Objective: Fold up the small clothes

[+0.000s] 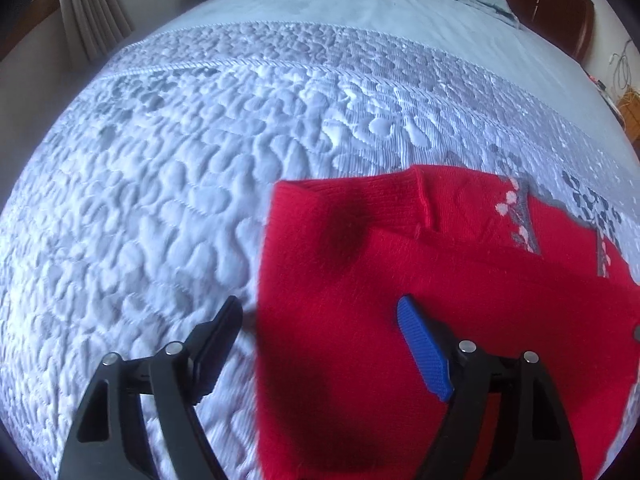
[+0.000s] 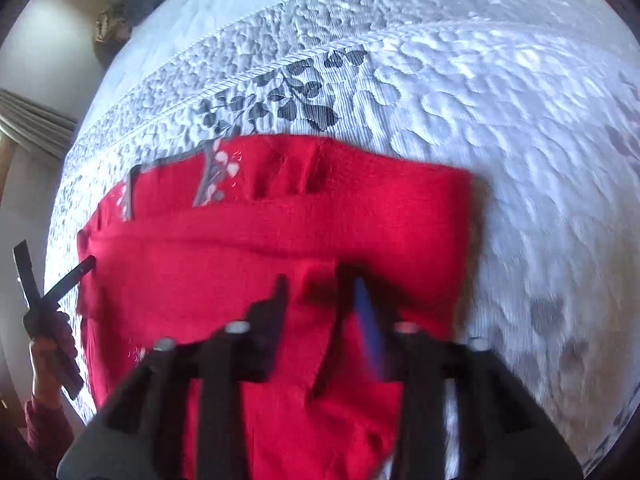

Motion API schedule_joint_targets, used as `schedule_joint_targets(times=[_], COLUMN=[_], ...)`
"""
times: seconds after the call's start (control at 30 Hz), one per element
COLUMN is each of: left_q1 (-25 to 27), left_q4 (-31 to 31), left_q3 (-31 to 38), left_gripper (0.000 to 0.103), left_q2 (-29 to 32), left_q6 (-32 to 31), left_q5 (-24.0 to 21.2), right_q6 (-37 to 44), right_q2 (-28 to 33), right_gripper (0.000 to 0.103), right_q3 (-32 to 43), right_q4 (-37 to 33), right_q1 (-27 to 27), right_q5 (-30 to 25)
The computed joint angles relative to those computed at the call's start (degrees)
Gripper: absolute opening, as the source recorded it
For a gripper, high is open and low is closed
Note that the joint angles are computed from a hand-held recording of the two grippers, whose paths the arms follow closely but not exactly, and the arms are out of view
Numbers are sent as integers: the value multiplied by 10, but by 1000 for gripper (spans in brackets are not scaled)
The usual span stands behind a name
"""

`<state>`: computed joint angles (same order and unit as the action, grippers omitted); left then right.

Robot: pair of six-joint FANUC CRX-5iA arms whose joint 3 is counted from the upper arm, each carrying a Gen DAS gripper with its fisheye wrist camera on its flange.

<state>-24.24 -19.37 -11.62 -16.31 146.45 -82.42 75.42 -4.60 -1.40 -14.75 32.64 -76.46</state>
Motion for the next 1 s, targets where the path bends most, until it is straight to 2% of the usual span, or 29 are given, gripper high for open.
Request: schedule_joint_targets(times=[0.07,0.2,0.23,0.3,0.33,0.37,0.5,0.63,0.77,0.8,0.87,0.93,1.0], left_q1=[-46,-115,-121,-117,-111,-108,-90,-94,-73,-67,-69,-88,-134], left_q4=[-35,-71,-71,-57,-48,-44,-30,-38,-10,2,25,40,50], left_q3=[15,35,35,31,24,17,-10,-9,-13,-13,-13,-15,-19], left_gripper=[79,79,80,80,80,81,84,88,88,87,86,86,86], left_q2=[-4,4,8,19,20,18,0,9,-3,-8,-27,-51,-79], left_q6=[17,40,43,39,44,54,68,63,31,21,12,14,34], left_q5=[-26,-54,-55,-51,-44,-37,-8,-7,-5,-10,-27,-44,-60], right_q6=[9,37,33,28,27,30,40,13,7,3,-14,-29,-22], right_q2=[-26,-40,-41,-35,-31,-32,-58,-47,-55,-67,-105,-142,-192], right_gripper=[36,32,27,10,5,4,3,3,6,8,19,24,25], right_q3=[-16,-23,-27,-23,-20,-17,-16,-33,-49,-53,-71,-87,-105], right_q4=[-2,-65,-61,-70,-75,-73,-73,-38,-59,-64,-34,-14,-30], right_q1=[2,-26,-21,-25,-27,-25,-26,-8,-23,-26,-5,10,10], right_q5=[-13,-43,-38,-38,-40,-40,-46,-57,-38,-36,-29,-40,-67])
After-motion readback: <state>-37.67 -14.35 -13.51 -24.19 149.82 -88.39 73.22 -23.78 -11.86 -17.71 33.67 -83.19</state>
